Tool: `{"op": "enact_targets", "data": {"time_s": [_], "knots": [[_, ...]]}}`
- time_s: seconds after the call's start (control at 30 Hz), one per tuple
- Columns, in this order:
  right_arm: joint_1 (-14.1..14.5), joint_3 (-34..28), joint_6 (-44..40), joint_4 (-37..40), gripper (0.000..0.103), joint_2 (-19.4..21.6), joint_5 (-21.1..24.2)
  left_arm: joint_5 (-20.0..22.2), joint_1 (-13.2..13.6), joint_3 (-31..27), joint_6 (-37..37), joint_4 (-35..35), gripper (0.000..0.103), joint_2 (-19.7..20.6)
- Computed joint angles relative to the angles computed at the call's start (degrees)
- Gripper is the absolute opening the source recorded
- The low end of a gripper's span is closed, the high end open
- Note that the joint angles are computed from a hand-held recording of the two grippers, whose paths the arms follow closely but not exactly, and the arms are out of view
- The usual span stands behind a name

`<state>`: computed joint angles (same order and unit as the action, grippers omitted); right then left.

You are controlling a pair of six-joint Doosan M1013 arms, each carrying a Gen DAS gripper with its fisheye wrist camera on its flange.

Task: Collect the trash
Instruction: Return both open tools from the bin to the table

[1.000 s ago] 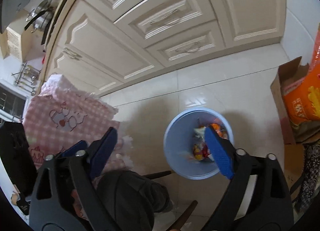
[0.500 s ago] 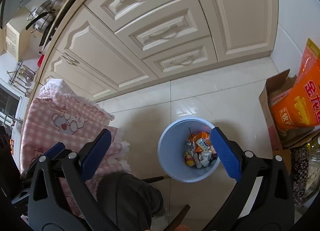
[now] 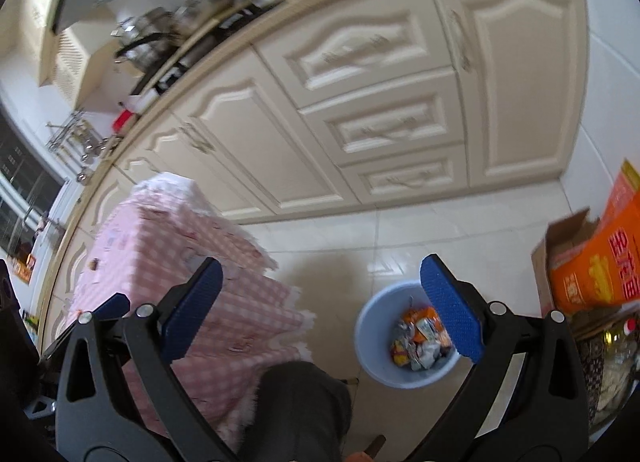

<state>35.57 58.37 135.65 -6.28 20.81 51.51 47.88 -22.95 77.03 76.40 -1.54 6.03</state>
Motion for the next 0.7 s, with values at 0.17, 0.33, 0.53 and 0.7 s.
{"op": "enact_targets", "data": {"time_s": [0.17, 0.33, 0.53, 0.7], "knots": [[2.15, -6.52, -3.31, -0.22, 0.097, 2.38, 1.19, -1.68, 1.90, 1.05, -1.67, 1.74, 0.092, -3.31], [4.60, -14.02, -6.58, -0.63, 0.097, 5.51, 3.09, -3.05, 4.39, 2.10, -3.62, 4.43, 0.094, -6.50], [7.54, -23.74, -10.46, -0.49, 0.097, 9.87, 5.63, -3.50, 7.43, 3.21, -6.38, 9.13, 0.095, -9.53], [9.93, -33.60, -14.23, 0.04, 0.097, 14.49, 8.19, -3.39, 10.07, 4.08, -8.73, 12.82, 0.096, -11.82]]}}
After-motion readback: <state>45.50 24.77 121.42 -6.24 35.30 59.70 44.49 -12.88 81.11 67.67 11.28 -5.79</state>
